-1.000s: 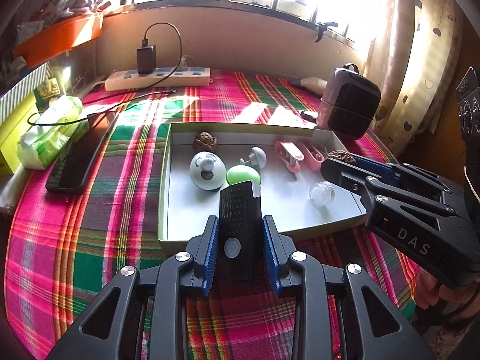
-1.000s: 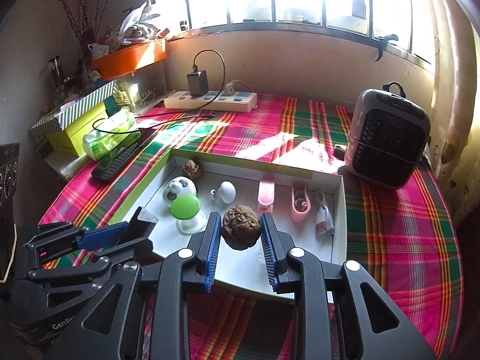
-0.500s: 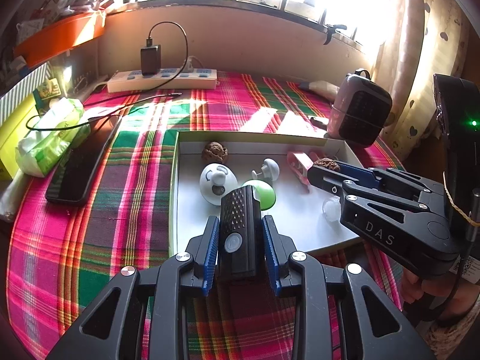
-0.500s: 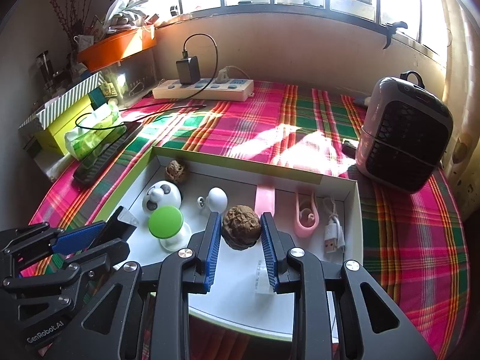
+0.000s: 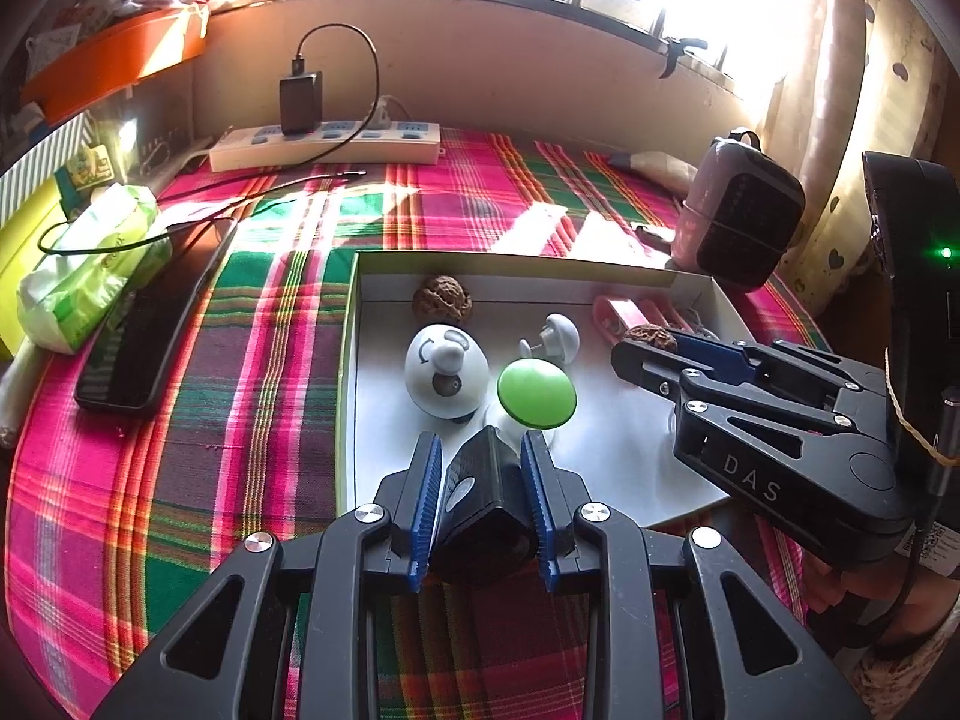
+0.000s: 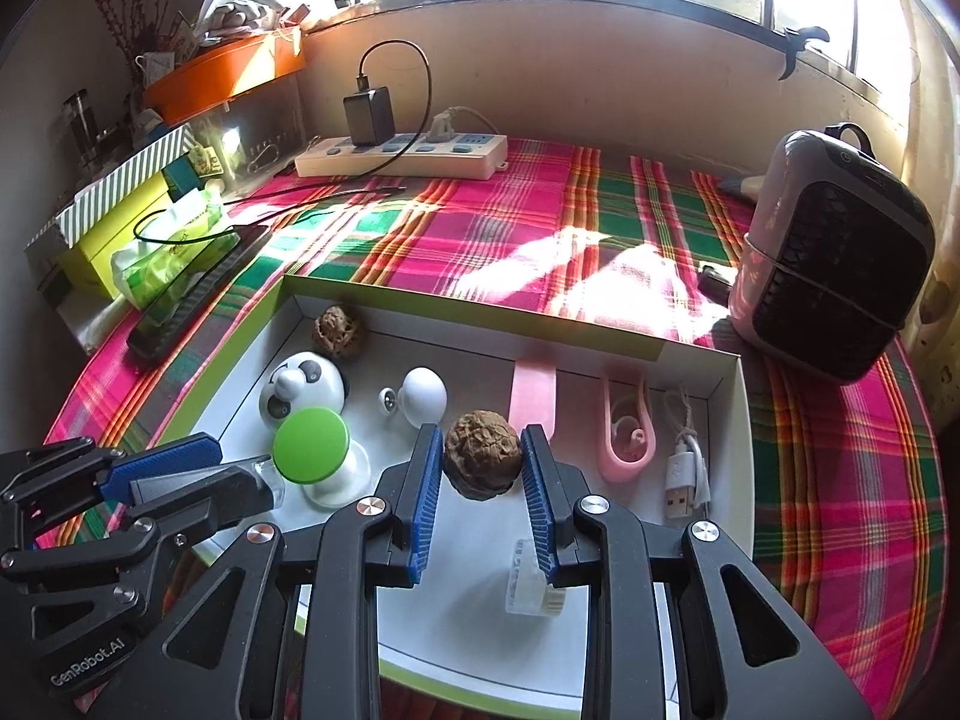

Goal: Organize objects
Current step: 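Lower the black device into the box while the right tool lowers the walnut inside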

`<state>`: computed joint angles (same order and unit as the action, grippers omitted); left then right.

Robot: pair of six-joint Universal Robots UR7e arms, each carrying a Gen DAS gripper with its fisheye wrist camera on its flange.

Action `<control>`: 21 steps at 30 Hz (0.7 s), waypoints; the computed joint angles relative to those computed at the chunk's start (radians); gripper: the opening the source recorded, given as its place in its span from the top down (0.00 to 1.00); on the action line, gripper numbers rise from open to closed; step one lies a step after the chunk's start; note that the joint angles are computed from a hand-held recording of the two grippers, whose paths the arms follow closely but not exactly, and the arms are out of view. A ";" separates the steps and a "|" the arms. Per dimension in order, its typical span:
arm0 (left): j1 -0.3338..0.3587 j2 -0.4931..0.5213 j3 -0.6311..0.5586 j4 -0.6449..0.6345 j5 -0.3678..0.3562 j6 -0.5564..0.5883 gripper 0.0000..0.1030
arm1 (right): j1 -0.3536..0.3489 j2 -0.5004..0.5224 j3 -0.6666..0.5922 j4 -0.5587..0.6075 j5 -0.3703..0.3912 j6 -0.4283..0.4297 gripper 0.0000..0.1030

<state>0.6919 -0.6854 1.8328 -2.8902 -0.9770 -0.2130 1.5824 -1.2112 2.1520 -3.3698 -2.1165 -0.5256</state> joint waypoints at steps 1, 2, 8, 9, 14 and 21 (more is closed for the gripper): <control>0.001 0.002 -0.002 0.001 0.001 0.002 0.75 | 0.000 0.002 -0.003 0.004 -0.002 -0.001 0.73; 0.002 0.002 -0.004 0.003 0.001 0.001 0.75 | 0.000 0.004 -0.006 0.009 -0.005 0.000 0.73; 0.006 0.008 -0.012 0.006 0.008 0.003 0.75 | 0.002 0.015 -0.016 0.015 -0.014 -0.010 0.73; 0.006 0.009 -0.012 0.007 0.009 0.005 0.75 | 0.003 0.016 -0.017 0.014 -0.017 -0.011 0.73; 0.007 0.009 -0.013 0.008 0.011 0.004 0.75 | 0.002 0.015 -0.016 0.025 -0.019 -0.002 0.72; 0.001 0.011 -0.012 0.018 0.026 0.006 0.75 | 0.004 0.017 -0.015 0.024 -0.027 0.000 0.72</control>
